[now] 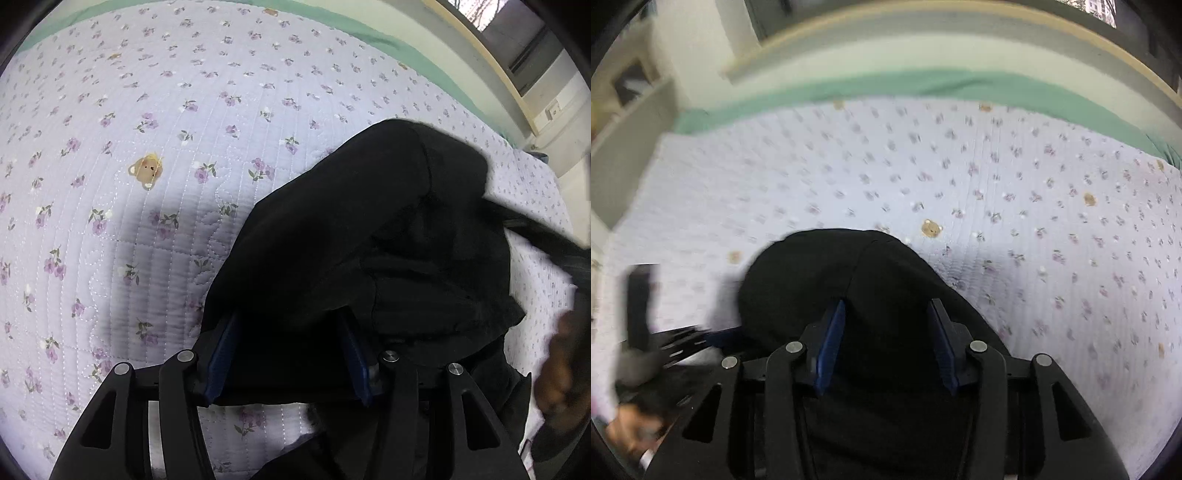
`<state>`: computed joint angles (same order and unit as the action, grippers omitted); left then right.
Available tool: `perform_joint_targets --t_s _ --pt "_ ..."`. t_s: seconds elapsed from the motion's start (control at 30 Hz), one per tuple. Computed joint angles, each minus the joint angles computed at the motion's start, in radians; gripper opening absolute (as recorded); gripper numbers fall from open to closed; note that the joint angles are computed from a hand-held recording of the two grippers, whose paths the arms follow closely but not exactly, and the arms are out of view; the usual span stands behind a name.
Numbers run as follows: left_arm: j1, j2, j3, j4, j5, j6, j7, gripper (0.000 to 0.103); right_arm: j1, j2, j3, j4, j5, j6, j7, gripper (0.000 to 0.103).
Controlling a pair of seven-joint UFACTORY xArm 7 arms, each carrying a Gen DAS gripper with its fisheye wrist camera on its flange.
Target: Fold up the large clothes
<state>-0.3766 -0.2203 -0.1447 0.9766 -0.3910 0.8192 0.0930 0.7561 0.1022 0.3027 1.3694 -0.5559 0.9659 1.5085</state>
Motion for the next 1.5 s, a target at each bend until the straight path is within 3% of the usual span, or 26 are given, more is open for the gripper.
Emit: perform_joint_targets --t_s 0.07,0.13,0.33,0.4,0.47,0.6,0.63,0.7,0.73,0.77,0.8,0.87,1.03,1.1,1.13,1.17,1.27,1.4,1.5 --pt "0.0 -0.009 0.003 -0.013 -0.003 -0.01 0.013 0.055 -0.035 0.06 0.006 -0.021 0.086 -0.034 -0.033 0.05" --pt "-0.003 -0.015 -0.004 -0.031 0.011 -0.032 0.018 0.055 -0.016 0.036 -0.023 -0.087 0.07 -0.107 0.007 0.049" --pt "-0.006 -0.049 -0.009 -0.022 0.045 -0.006 -0.019 0.055 -0.035 -0.11 0.003 -0.177 0.103 -0.134 -0.003 0.05" --pt "-0.01 -0.102 -0.001 -0.03 0.046 0.001 -0.003 0.055 -0.034 -0.183 0.043 -0.199 0.062 -0.095 0.035 0.052" --pt "-0.015 -0.147 0.01 -0.039 0.037 0.01 0.01 0.055 -0.035 -0.23 0.093 -0.203 0.037 -0.018 0.063 0.07" --pt "-0.012 -0.205 0.037 -0.066 0.007 0.026 0.013 0.056 -0.04 -0.328 0.149 -0.299 0.096 0.017 0.11 0.072" --pt "-0.004 -0.201 0.039 -0.077 0.01 0.03 0.002 0.056 -0.043 -0.333 0.162 -0.314 0.122 0.025 0.119 0.07" --pt "0.029 -0.17 0.023 -0.094 0.032 0.047 -0.038 0.057 -0.053 -0.304 0.161 -0.356 0.168 -0.037 0.132 0.053" --pt "0.013 -0.147 0.054 -0.105 -0.003 0.064 -0.027 0.06 -0.052 -0.309 0.155 -0.4 0.193 -0.083 0.125 0.05" --pt "0.018 -0.135 0.066 -0.117 -0.053 0.075 -0.012 0.066 -0.056 -0.317 0.156 -0.442 0.19 -0.136 0.134 0.05" --pt "0.004 -0.138 0.113 -0.149 -0.144 0.061 0.009 0.066 -0.063 -0.337 0.16 -0.489 0.178 -0.192 0.16 0.05" --pt "0.02 -0.145 0.133 -0.148 -0.21 0.084 0.041 0.066 -0.071 -0.367 0.154 -0.526 0.207 -0.233 0.152 0.049" --pt "0.053 -0.208 0.12 -0.109 -0.153 0.108 0.096 0.065 -0.067 -0.512 0.125 -0.592 0.335 -0.269 0.022 0.051" --pt "0.043 -0.18 0.133 -0.029 -0.17 0.128 0.147 0.065 -0.075 -0.598 0.109 -0.632 0.371 -0.308 -0.02 0.059" --pt "0.042 -0.173 0.129 -0.009 -0.174 0.134 0.159 0.065 -0.086 -0.633 0.101 -0.642 0.379 -0.312 -0.044 0.07" --pt "0.037 -0.147 0.127 0.032 -0.179 0.145 0.181 0.069 -0.104 -0.658 0.101 -0.642 0.379 -0.299 -0.067 0.074" --pt "0.027 -0.014 0.092 0.185 -0.166 0.157 0.233 0.077 -0.149 -0.682 0.082 -0.62 0.382 -0.226 -0.182 0.074" --pt "0.041 0.19 0.044 0.39 -0.125 0.275 0.253 0.078 -0.125 -0.663 -0.016 -0.686 0.509 -0.32 -0.376 0.074" --pt "0.055 0.258 0.012 0.428 -0.093 0.283 0.276 0.078 -0.107 -0.642 -0.063 -0.742 0.608 -0.407 -0.499 0.074"
